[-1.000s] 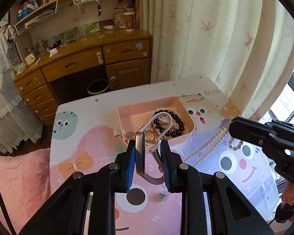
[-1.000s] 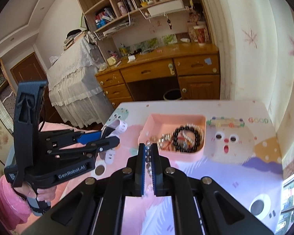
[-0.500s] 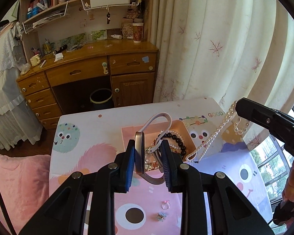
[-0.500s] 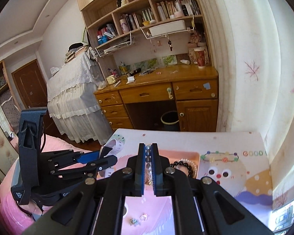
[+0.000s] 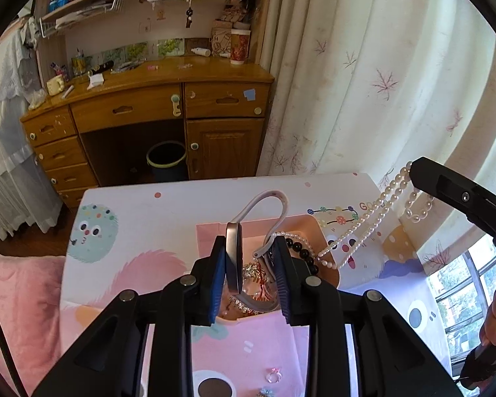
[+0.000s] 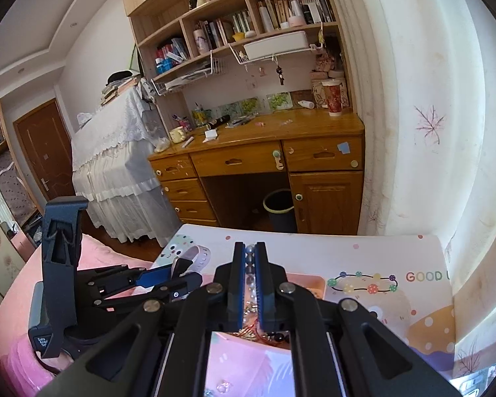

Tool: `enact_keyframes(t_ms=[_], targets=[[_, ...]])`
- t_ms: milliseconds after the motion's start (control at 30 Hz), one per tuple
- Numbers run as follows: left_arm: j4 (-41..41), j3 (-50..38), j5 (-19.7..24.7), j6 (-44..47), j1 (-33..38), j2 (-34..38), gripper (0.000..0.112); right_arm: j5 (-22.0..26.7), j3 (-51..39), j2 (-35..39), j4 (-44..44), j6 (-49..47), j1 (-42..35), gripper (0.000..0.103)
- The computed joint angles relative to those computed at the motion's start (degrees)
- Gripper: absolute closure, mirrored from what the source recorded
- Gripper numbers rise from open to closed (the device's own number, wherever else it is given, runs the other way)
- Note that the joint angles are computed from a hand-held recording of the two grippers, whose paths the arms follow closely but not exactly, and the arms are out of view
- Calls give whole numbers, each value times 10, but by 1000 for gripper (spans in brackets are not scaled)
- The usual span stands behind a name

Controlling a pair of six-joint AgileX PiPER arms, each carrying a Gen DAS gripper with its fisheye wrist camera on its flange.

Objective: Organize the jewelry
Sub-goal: 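Open both tools over the pink box to drop the watch and necklace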

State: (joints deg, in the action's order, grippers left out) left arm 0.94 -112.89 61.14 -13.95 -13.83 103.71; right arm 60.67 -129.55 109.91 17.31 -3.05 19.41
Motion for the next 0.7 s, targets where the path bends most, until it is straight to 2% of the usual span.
enact_keyframes(t_ms=[200, 233, 267, 333, 400, 433, 467, 500, 533, 700], targets=[[4, -2, -13, -19, -3, 24, 82, 9, -14, 25, 10, -6, -15, 98], [5, -2, -16, -22, -4, 26, 78, 15, -24, 32, 10, -5, -17, 98], [8, -3, -16, -27, -5, 28, 67, 20, -30, 37, 7, -4, -17, 98], [24, 0, -21, -46, -10, 28, 52, 33, -52, 50, -6, -2, -13, 97], [35, 5, -25, -60, -13, 25, 39, 45, -69, 59, -15, 0, -12, 89], [36, 3, -22, -60, -13, 26, 31, 54, -80, 65, -22, 6, -12, 74], [42, 1, -19, -63, -14, 26, 29, 57, -82, 66, -27, 9, -12, 57], [50, 1, -17, -67, -16, 27, 29, 54, -77, 63, -31, 12, -12, 52], [58, 0, -13, -71, -18, 28, 28, 46, -66, 57, -34, 14, -13, 48], [67, 13, 3, -79, -19, 22, 26, 44, -31, 37, -64, 48, -13, 41]])
